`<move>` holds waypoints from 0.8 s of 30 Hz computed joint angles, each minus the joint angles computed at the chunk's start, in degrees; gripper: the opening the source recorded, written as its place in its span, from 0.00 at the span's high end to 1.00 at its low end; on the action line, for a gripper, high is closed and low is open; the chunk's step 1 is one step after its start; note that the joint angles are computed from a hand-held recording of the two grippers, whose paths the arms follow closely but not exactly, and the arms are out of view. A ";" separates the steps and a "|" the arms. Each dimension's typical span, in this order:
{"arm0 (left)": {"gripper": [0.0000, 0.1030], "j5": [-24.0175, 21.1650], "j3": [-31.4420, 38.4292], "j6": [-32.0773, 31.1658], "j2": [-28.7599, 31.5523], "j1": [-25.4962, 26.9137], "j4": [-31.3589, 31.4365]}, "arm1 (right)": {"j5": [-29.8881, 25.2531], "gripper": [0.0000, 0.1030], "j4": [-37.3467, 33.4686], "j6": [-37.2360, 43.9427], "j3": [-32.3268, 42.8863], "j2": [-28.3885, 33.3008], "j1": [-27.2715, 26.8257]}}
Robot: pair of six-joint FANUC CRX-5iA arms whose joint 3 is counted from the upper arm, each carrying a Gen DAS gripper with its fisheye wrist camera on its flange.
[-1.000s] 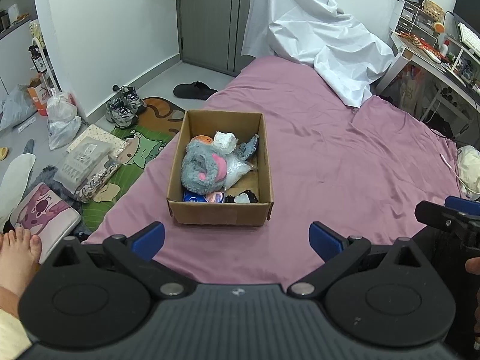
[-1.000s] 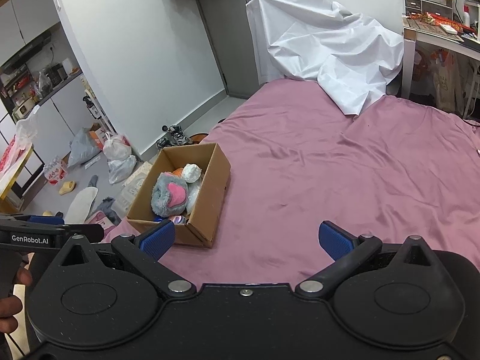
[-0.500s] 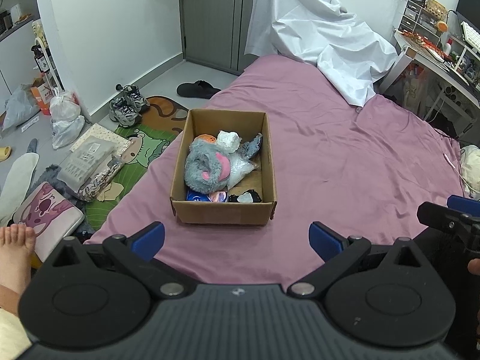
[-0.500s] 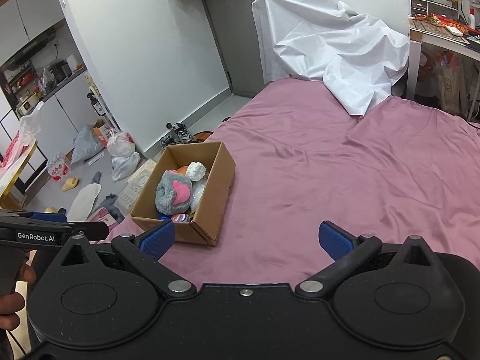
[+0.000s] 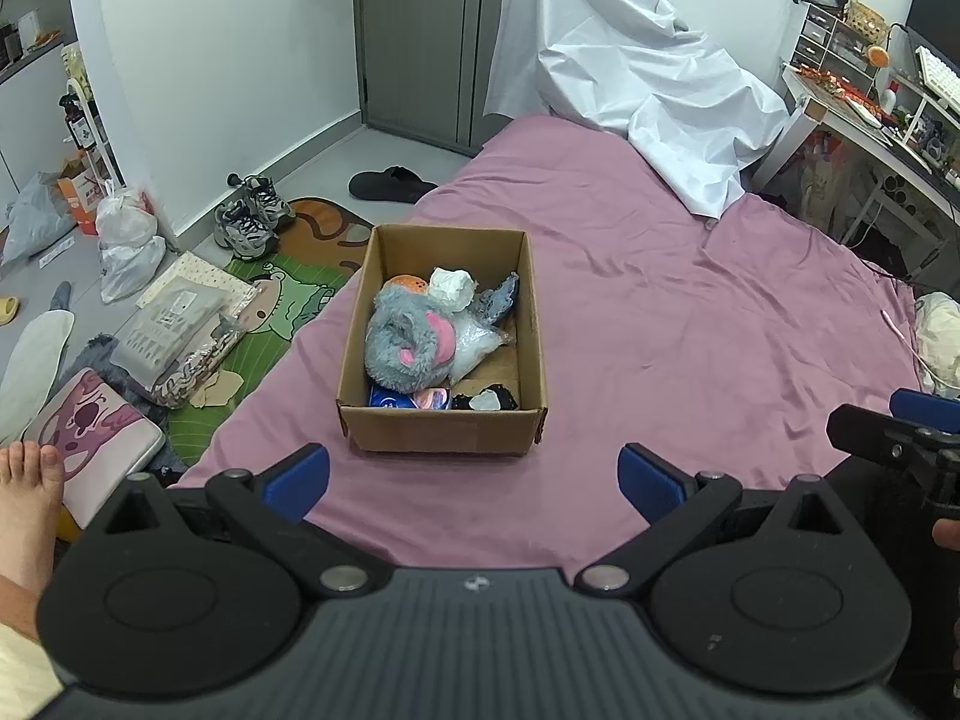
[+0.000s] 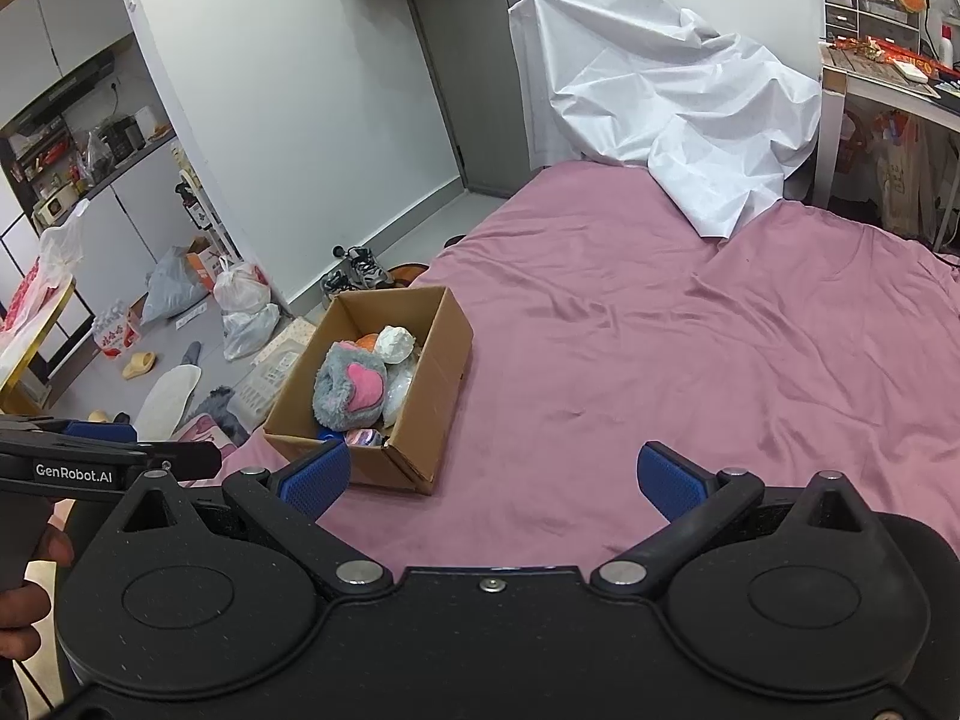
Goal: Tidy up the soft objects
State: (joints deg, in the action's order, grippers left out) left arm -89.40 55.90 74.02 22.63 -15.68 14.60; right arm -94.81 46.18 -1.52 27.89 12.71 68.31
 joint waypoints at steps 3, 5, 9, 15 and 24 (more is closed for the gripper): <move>0.01 0.00 -0.01 -0.09 -0.02 0.03 0.03 | -0.17 0.00 -0.06 0.15 0.30 0.16 0.01; 0.01 0.01 0.02 -0.10 0.01 0.01 0.03 | -0.29 0.00 -0.13 0.40 0.63 0.34 -0.02; 0.01 0.05 -0.15 -0.01 -0.10 0.05 0.08 | -0.31 0.00 -0.11 0.45 0.76 0.43 -0.02; 0.01 -0.26 0.46 0.50 0.09 -0.07 -0.40 | -0.55 0.00 -0.17 0.95 1.07 0.58 0.06; 0.01 -0.03 0.17 0.42 -0.15 -0.10 -0.25 | -0.81 0.00 -0.56 1.20 1.43 0.88 -0.20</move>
